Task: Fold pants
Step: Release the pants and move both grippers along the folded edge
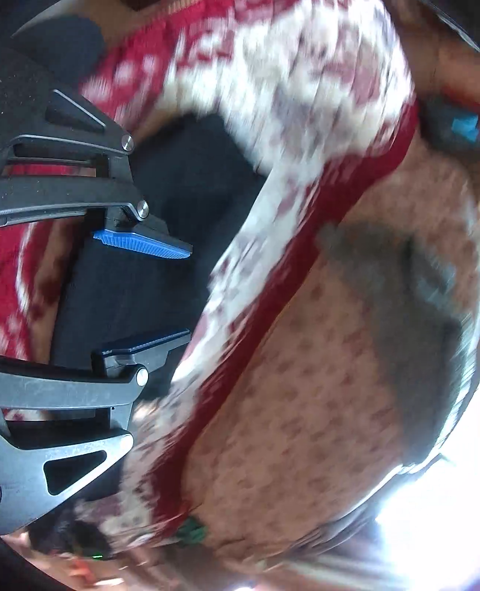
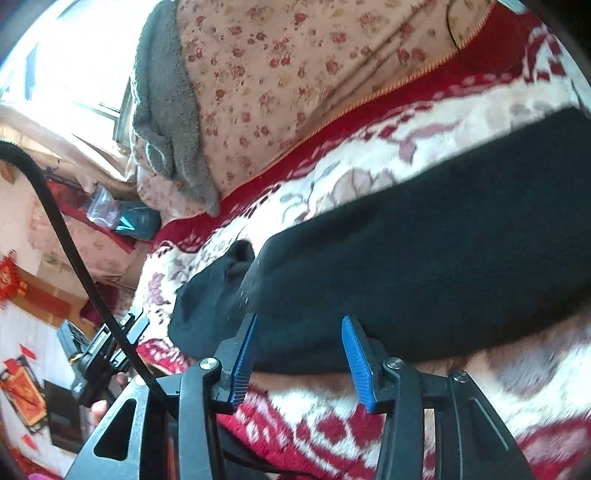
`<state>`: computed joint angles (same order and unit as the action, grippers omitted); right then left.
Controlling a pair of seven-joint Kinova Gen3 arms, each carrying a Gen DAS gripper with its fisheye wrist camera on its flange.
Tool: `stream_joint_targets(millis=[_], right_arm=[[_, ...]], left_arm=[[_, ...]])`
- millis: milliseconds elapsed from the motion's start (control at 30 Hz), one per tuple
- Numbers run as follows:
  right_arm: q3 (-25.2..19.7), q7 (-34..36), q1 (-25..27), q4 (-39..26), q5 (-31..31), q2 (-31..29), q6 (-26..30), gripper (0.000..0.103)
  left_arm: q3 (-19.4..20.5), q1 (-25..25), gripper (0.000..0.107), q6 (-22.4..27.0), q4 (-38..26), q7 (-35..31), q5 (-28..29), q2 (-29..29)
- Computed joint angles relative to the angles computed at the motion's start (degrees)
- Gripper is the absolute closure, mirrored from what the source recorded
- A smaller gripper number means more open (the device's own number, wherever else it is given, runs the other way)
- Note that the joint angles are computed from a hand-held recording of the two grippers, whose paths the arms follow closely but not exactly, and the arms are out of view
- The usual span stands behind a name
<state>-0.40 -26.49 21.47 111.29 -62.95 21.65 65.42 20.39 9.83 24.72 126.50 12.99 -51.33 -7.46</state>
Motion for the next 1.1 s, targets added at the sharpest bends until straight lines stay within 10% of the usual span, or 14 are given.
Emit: stream_joint_targets(millis=[300,567,833,1100], right_arm=[[-4.0,9.8,-7.6,-6.0,6.2,-2.2,-9.0,0.044],[-8.4,10.5,-11.2,-18.8,21.3,5.2,-7.7,0.041],[-8.3,11.4,-15.3,-11.5,23.8,1.3,-22.2,0.081],[-12.2,12.5,-11.9,-6.6,19.2,-0.4,-28.7,0.084]], left_arm=[[18.9,-16.0,0.070,-5.9,-9.4,-21.0,7.1,13.2],[36.2,-29.6,0.070,-0.1,-17.6,-38.3,9.3,26.9],[19.1,-10.8,0.065,7.6,-19.5,-24.9,-2.7,26.8],[3.3,0.1,0.065,3.5,-17.2,-18.8,-2.7,25.4]])
